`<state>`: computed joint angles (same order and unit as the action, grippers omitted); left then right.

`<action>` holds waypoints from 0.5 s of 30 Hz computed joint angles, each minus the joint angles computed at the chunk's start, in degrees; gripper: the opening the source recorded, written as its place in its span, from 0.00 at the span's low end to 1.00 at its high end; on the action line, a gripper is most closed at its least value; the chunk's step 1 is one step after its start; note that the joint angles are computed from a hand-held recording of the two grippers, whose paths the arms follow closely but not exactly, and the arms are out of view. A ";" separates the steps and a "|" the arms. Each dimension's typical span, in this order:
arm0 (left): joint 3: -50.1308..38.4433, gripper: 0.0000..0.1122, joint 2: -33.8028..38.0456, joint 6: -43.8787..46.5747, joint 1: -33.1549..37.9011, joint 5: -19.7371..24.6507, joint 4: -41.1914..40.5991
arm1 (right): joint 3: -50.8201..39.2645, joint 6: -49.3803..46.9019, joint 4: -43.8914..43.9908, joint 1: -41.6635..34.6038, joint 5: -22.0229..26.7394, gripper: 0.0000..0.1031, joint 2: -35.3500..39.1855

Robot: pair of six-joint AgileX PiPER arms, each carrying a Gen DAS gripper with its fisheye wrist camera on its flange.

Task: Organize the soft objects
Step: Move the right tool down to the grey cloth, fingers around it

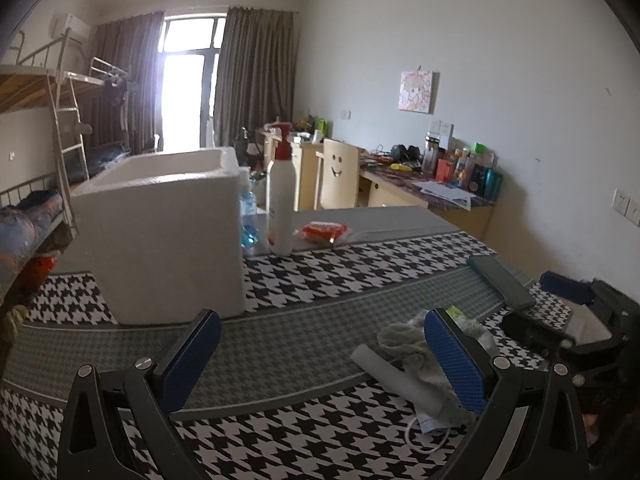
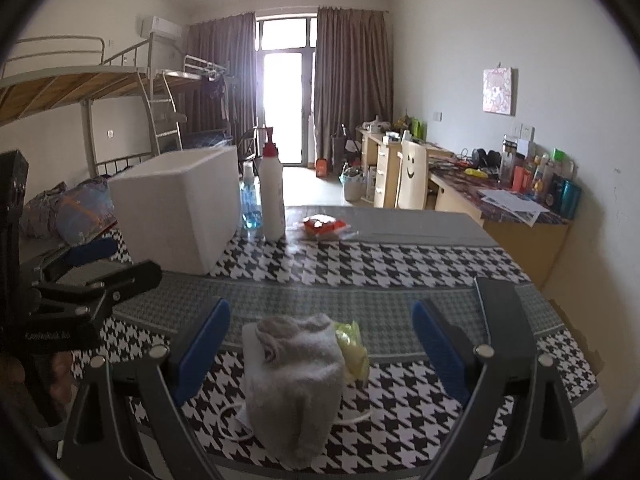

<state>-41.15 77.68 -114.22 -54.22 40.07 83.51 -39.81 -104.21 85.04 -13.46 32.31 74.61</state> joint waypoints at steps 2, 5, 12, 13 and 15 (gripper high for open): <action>0.13 0.91 0.46 -0.60 -0.18 -0.49 0.21 | 0.71 -0.69 0.10 0.08 -0.44 0.91 0.16; -0.03 0.91 1.36 -0.38 -0.24 -1.37 -0.33 | 1.09 -0.41 -0.65 -0.18 -0.47 0.81 1.26; 0.18 0.91 2.52 -2.63 -0.71 -2.31 0.35 | 1.10 2.16 -4.19 -1.85 2.34 0.48 3.21; 0.08 0.91 2.96 -2.57 -0.95 -2.53 0.46 | 1.09 2.34 -4.77 -2.22 3.01 0.47 3.40; -0.27 0.91 3.70 -2.35 -1.03 -3.06 0.22 | 1.34 2.93 -5.98 -1.87 2.54 0.44 3.33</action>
<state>-41.42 81.38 -116.56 -55.25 37.01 83.73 -38.47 -101.28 79.06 -15.34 34.85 77.94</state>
